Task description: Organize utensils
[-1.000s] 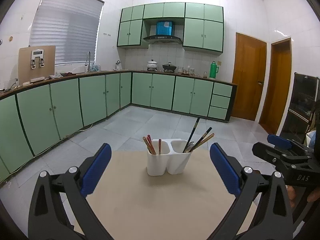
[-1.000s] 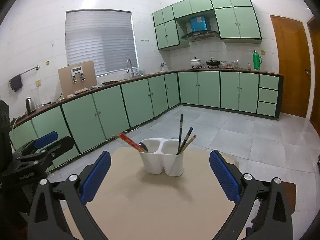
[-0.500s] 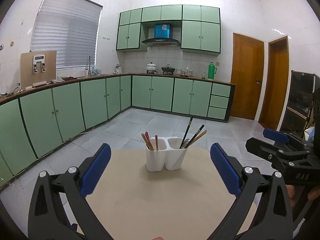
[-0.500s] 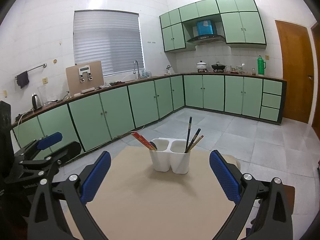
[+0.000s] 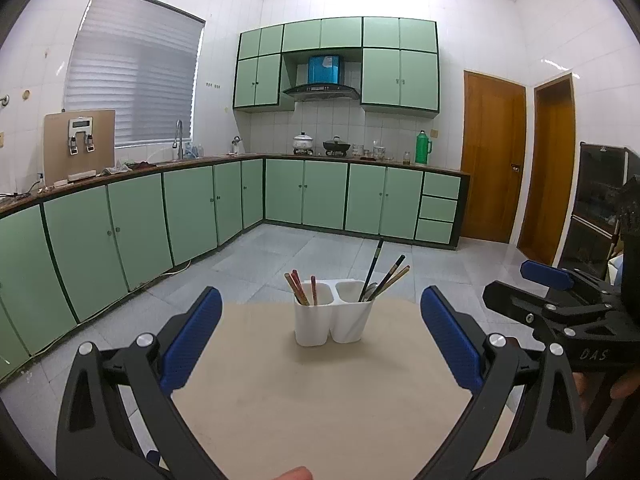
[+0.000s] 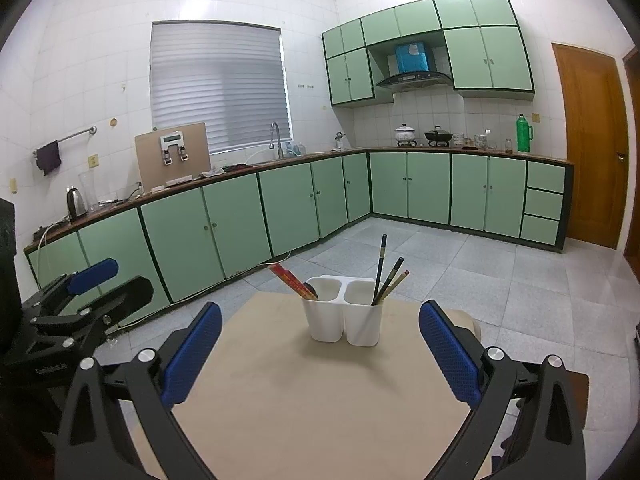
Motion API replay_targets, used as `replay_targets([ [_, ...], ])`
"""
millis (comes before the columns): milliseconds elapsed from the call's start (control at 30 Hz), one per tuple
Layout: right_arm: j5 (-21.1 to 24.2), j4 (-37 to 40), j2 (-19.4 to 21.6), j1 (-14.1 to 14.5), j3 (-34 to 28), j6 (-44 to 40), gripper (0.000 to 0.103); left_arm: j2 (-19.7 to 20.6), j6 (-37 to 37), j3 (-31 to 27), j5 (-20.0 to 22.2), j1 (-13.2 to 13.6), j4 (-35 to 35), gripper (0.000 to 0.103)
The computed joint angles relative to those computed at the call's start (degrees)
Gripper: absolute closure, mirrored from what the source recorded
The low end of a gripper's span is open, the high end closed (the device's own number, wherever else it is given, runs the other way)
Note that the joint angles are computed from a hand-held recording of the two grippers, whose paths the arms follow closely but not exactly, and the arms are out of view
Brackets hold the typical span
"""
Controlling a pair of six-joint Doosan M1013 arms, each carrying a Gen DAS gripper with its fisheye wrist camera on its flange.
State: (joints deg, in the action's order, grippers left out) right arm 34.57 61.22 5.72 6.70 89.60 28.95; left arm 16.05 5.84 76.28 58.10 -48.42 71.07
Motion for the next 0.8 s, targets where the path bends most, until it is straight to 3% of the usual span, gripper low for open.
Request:
replay_targets([
  [800,-0.3,-0.1,-0.7,0.3,0.7,0.2,0.006,-0.3,0.0,0.3,0.6,-0.3,-0.1,0.006],
])
